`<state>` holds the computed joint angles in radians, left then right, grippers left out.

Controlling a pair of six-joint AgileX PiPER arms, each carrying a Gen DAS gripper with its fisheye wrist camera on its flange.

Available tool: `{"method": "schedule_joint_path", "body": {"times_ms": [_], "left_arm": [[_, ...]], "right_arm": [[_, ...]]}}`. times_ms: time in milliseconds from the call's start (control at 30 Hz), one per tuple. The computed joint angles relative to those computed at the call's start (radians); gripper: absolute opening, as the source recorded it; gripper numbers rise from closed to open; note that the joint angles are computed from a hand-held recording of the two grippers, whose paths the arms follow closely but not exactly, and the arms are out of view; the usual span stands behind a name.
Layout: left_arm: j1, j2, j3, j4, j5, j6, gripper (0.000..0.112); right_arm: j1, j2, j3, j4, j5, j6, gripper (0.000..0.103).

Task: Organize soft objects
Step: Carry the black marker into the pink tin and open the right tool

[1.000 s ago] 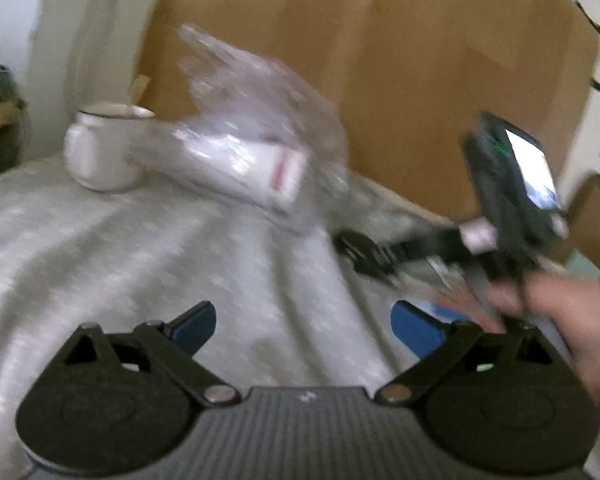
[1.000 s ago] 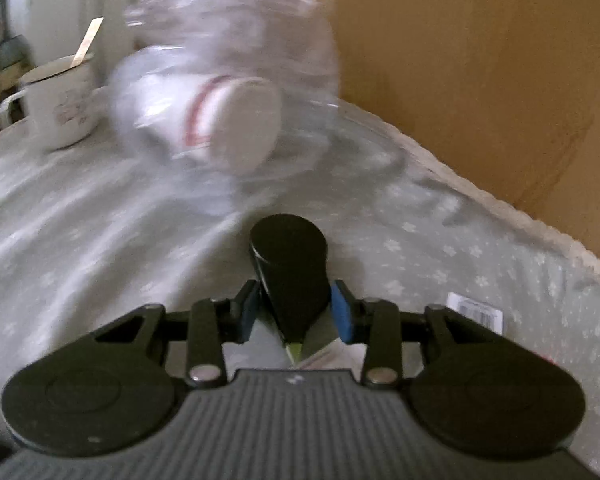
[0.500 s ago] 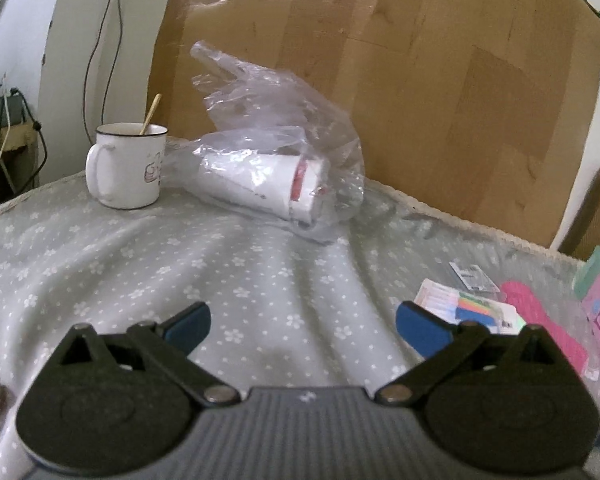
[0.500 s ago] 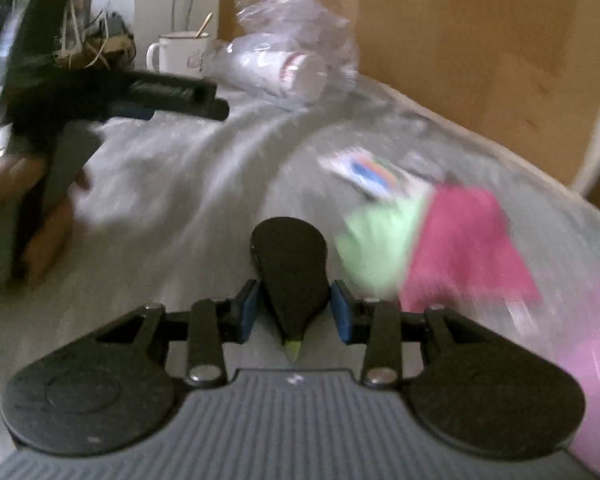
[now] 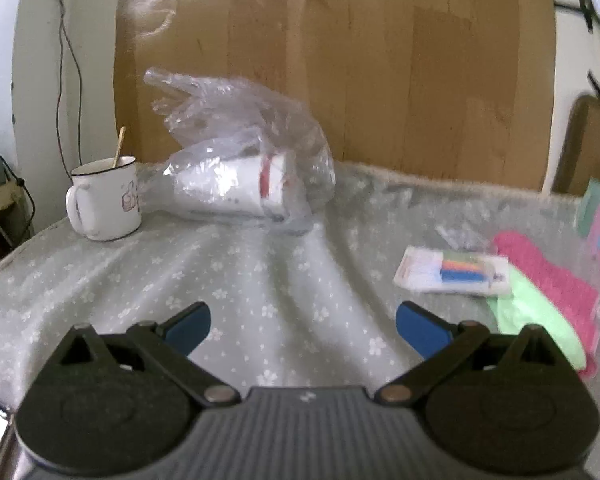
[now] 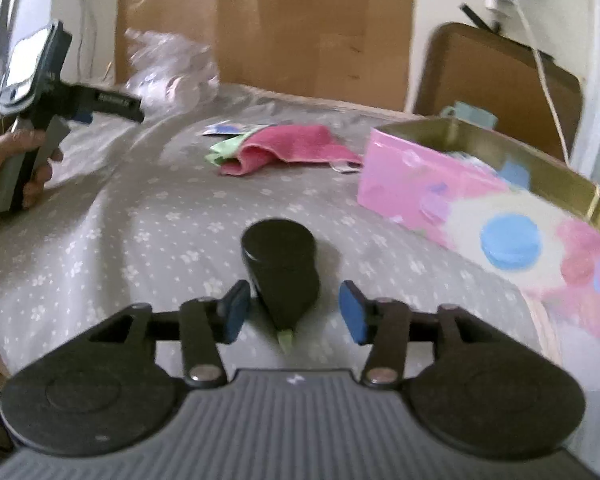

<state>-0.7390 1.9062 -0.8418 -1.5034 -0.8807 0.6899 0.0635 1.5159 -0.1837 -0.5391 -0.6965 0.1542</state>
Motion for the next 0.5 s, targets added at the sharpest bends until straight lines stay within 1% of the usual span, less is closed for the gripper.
{"method": "schedule_joint_path", "body": {"times_ms": [33, 67, 133, 167, 200, 233, 300, 367, 400, 433, 467, 500], "left_arm": [[-0.011, -0.002, -0.011, -0.031, 0.011, 0.018, 0.102], [-0.029, -0.019, -0.004, -0.032, 0.033, -0.005, 0.102], [-0.083, -0.06, 0.026, 0.052, 0.087, -0.124, 0.102], [-0.11, -0.075, 0.023, 0.085, 0.116, -0.14, 0.102], [-0.133, -0.082, 0.005, 0.102, 0.151, -0.127, 0.102], [-0.148, -0.086, -0.016, 0.124, 0.203, -0.112, 0.102], [-0.146, -0.08, -0.074, 0.206, 0.379, -0.103, 0.102], [-0.135, -0.045, -0.15, 0.219, 0.536, -0.053, 0.102], [-0.131, -0.024, -0.185, 0.204, 0.593, -0.02, 0.101], [-0.125, 0.002, -0.221, 0.18, 0.649, 0.018, 0.097], [-0.123, 0.028, -0.248, 0.176, 0.687, 0.026, 0.094], [-0.117, 0.053, -0.274, 0.151, 0.722, 0.056, 0.094]], "right_arm": [[-0.032, 0.011, 0.006, -0.034, -0.026, 0.026, 0.053], [-0.065, 0.021, 0.01, -0.07, -0.046, 0.05, 0.053], [-0.087, 0.029, 0.023, -0.078, -0.075, 0.054, 0.057], [-0.129, 0.033, 0.025, -0.124, -0.093, 0.065, 0.057], [-0.143, 0.042, 0.024, -0.14, -0.107, 0.069, 0.057], [-0.146, 0.049, 0.027, -0.139, -0.118, 0.067, 0.057], [-0.148, 0.065, 0.039, -0.121, -0.149, 0.041, 0.057], [-0.16, 0.078, 0.046, -0.123, -0.175, 0.025, 0.057], [-0.162, 0.085, 0.046, -0.128, -0.185, 0.027, 0.057], [-0.171, 0.095, 0.045, -0.141, -0.198, 0.027, 0.057], [-0.17, 0.105, 0.047, -0.14, -0.214, 0.018, 0.056], [-0.168, 0.119, 0.054, -0.13, -0.239, 0.003, 0.044]]}}
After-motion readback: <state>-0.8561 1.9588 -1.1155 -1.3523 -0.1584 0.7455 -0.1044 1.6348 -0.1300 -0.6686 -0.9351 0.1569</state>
